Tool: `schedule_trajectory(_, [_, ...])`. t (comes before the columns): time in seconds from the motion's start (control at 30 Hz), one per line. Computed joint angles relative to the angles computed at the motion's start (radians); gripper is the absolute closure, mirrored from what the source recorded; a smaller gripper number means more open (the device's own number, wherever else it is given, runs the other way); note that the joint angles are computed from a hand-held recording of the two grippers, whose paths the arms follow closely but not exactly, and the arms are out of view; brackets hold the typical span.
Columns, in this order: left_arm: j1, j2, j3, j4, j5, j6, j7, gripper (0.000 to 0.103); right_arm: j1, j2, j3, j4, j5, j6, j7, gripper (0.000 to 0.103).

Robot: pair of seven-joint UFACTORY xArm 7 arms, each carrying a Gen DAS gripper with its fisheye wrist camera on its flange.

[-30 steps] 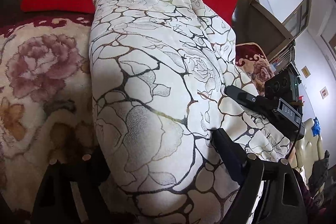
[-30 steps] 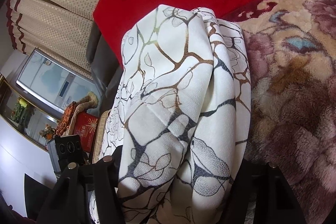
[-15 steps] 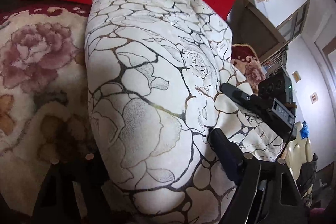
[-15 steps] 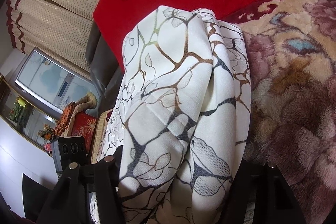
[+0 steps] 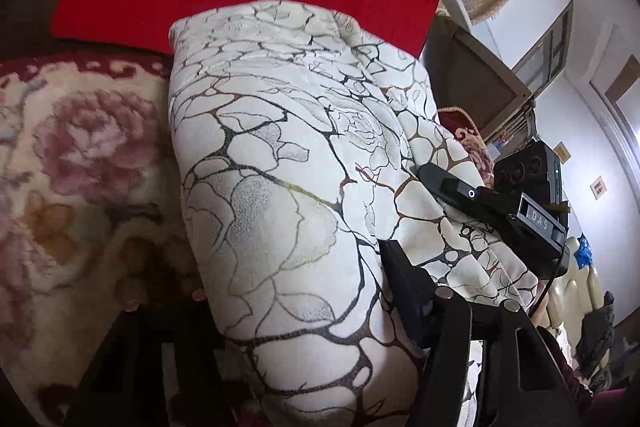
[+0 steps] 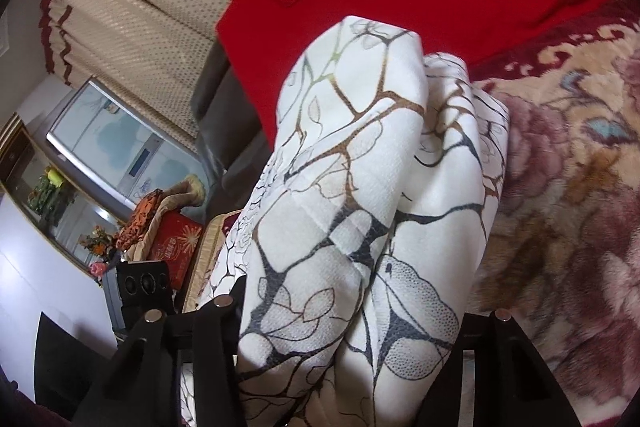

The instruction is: Fold large clothes

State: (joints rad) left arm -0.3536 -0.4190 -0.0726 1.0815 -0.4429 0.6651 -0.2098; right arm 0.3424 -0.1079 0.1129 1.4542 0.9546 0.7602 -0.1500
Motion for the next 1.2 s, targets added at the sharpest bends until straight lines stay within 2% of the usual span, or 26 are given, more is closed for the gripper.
schedule_trajectory(0.27, [0.084, -0.204, -0.006, -0.092, 0.139, 0.044, -0.063, 0.039, 0.061, 0.037, 0.05, 0.059, 0.082, -0.085, -0.07, 0.051])
schedule_trajectory(0.5, [0.166, -0.332, 0.019, -0.175, 0.24, 0.122, -0.099, 0.039, 0.116, 0.143, 0.119, 0.139, 0.071, -0.164, -0.032, 0.051])
schedule_trajectory(0.63, [0.217, -0.334, 0.044, -0.22, 0.269, 0.222, -0.131, 0.038, 0.145, 0.242, 0.146, 0.197, -0.11, -0.148, 0.146, 0.051])
schedule_trajectory(0.73, [0.229, -0.333, 0.057, -0.246, 0.26, 0.236, -0.14, 0.037, 0.166, 0.286, 0.152, 0.224, -0.261, -0.124, 0.25, 0.051])
schedule_trajectory(0.83, [0.237, -0.342, 0.041, -0.254, 0.277, 0.227, -0.138, 0.035, 0.142, 0.277, 0.166, 0.204, -0.26, -0.12, 0.271, 0.049])
schedule_trajectory(0.9, [0.242, -0.338, 0.023, -0.249, 0.303, 0.241, -0.158, 0.034, 0.138, 0.278, 0.164, 0.198, -0.285, -0.102, 0.31, 0.044])
schedule_trajectory(0.93, [0.258, -0.293, -0.023, -0.221, 0.301, 0.213, -0.179, 0.034, 0.137, 0.281, 0.162, 0.201, -0.299, -0.09, 0.33, 0.043])
schedule_trajectory(1.0, [0.25, -0.288, -0.023, -0.222, 0.327, 0.207, -0.194, 0.033, 0.122, 0.271, 0.165, 0.188, -0.281, -0.075, 0.322, 0.042])
schedule_trajectory(1.07, [0.247, -0.264, -0.04, -0.201, 0.343, 0.202, -0.215, 0.033, 0.123, 0.27, 0.157, 0.213, -0.33, -0.041, 0.349, 0.04])
schedule_trajectory(1.2, [0.236, -0.281, -0.026, -0.206, 0.353, 0.219, -0.219, 0.032, 0.112, 0.244, 0.145, 0.254, -0.381, 0.036, 0.359, 0.039])
